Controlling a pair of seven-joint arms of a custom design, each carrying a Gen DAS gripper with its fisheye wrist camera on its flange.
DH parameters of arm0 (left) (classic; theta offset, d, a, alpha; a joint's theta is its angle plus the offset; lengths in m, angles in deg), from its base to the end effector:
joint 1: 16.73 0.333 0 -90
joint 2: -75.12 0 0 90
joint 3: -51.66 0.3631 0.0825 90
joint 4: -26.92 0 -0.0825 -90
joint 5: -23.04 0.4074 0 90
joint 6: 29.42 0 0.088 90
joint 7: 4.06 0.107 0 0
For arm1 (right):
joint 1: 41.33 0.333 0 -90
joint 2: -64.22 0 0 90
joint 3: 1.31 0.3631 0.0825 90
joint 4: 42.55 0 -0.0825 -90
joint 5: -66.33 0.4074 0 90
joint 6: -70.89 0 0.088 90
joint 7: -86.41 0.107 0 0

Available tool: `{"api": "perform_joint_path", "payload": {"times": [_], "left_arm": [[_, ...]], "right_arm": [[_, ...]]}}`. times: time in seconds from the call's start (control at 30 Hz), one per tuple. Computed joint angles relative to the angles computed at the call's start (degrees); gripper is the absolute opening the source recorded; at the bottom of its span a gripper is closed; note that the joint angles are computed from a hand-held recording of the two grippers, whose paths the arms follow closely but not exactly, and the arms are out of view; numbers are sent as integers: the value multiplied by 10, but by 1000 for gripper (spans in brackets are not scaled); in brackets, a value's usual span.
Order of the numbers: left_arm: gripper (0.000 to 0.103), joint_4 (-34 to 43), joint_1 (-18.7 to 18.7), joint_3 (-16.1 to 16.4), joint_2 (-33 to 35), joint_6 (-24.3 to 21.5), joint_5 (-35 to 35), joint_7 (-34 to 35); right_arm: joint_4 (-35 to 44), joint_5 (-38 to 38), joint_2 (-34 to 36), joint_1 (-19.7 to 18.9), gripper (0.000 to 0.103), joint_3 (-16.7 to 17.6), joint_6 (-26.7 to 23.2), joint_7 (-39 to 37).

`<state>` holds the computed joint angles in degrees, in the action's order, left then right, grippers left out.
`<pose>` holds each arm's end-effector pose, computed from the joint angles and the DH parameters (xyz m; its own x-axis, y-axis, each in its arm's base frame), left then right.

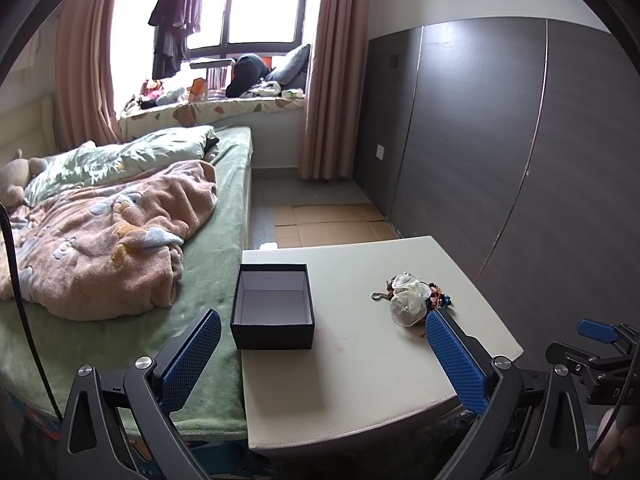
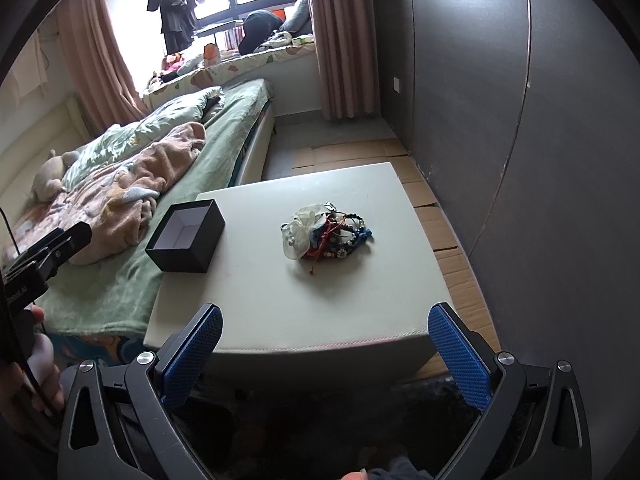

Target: Organize jewelry

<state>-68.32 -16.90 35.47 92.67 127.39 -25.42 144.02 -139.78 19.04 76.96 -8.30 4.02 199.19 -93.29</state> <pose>0.7117 -0.1501 0.5498 -0.5931 -0.7999 0.0918 -0.4980 0.2749 -0.8225 0.5595 0.4078 0.5425 -0.4152 -0.8988 -0.1408 -0.6229 0.3936 -0.6761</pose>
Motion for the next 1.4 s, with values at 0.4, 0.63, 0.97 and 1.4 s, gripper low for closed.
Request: {"api": "perform_joint_path", "payload": {"times": [0.4, 0.63, 0.97, 1.4], "left_arm": [[102, 0, 1, -1, 0, 2, -2, 2], [102, 0, -2, 1, 1, 2, 1, -2], [102, -2, 2, -5, 0, 10, -10, 4], [102, -3, -2, -22, -12, 39, -18, 67]], "right_arm": [[3, 3, 3, 1, 103, 0, -13, -4], [12, 3, 7, 5, 103, 0, -24, 0], [8, -3, 4, 6, 103, -2, -22, 8], [-12, -2, -13, -9, 103, -1, 11, 25]]}}
